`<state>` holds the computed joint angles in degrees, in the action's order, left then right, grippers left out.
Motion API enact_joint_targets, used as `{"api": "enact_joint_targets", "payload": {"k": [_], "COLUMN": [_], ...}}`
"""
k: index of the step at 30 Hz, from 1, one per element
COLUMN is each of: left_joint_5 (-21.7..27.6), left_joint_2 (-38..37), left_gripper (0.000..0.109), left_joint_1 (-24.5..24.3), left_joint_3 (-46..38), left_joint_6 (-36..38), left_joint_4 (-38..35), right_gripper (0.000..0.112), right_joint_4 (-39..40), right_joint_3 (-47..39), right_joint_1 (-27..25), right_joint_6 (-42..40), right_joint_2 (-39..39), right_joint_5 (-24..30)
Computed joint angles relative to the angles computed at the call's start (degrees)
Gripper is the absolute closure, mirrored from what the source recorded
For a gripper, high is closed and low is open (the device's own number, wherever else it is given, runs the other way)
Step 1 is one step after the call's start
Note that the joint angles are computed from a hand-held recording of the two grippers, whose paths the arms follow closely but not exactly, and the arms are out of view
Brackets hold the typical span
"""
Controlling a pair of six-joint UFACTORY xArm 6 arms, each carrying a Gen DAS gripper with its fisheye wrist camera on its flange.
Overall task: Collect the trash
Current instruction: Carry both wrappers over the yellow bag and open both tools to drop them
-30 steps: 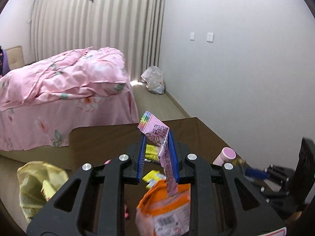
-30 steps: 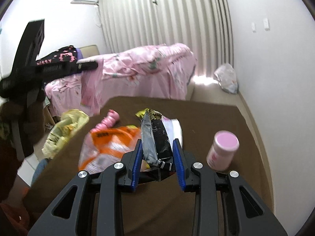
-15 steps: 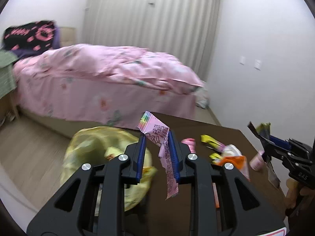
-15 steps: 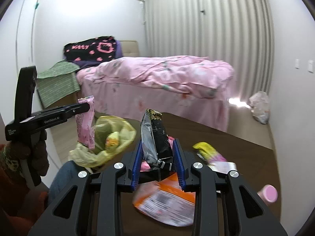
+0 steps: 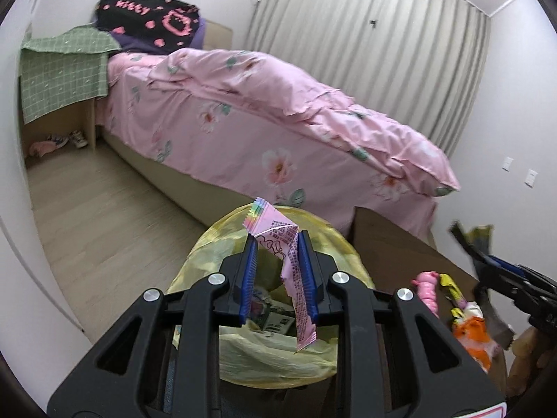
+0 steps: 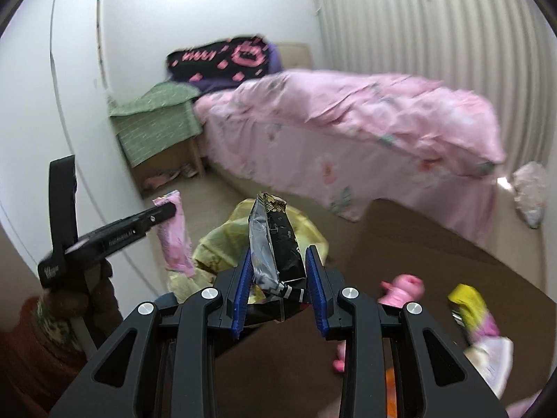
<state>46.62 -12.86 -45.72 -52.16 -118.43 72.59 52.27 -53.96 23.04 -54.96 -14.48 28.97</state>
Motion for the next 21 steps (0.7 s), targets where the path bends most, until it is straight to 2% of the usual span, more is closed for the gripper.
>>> {"api": "enact_joint_targets", "payload": {"k": [5,11,14,18,21], "left_joint_5": [3.12,0.14,-0.62,-0.97,-2.25], "left_joint_2": [0.07,4.52,5.52,5.61,6.48], "left_gripper": [0.086,0.086,0.086,0.086,0.086], "left_joint_1": [0.93,2.94,4.07,4.99,5.35], "left_joint_3": [0.49,-1.9,-2.0,-1.77,-2.25], "left_joint_6": [-2.42,-0.03,-1.34,-2.19,-1.49], "left_joint_4": [-1.52,-3.42,-3.73,-4.08,-4.11], "right_gripper": [0.083,0.083,0.083,0.083,0.083], "right_joint_4": [-7.8,-5.75,-5.77,-7.83,-7.04], "right_joint_3": [-10.31,-22.11,-28.87,-32.52,-29.64], "right_joint_1": [1.01,2.53,2.6,3.74,4.04], "right_joint_6": [9.41,10.72,13.28,13.92,10.28], "right_joint_2": [14.49,26.96,32.88,35.87,32.87], "right_joint_5": [6.35,14.88,18.88,16.85,12.19]}}
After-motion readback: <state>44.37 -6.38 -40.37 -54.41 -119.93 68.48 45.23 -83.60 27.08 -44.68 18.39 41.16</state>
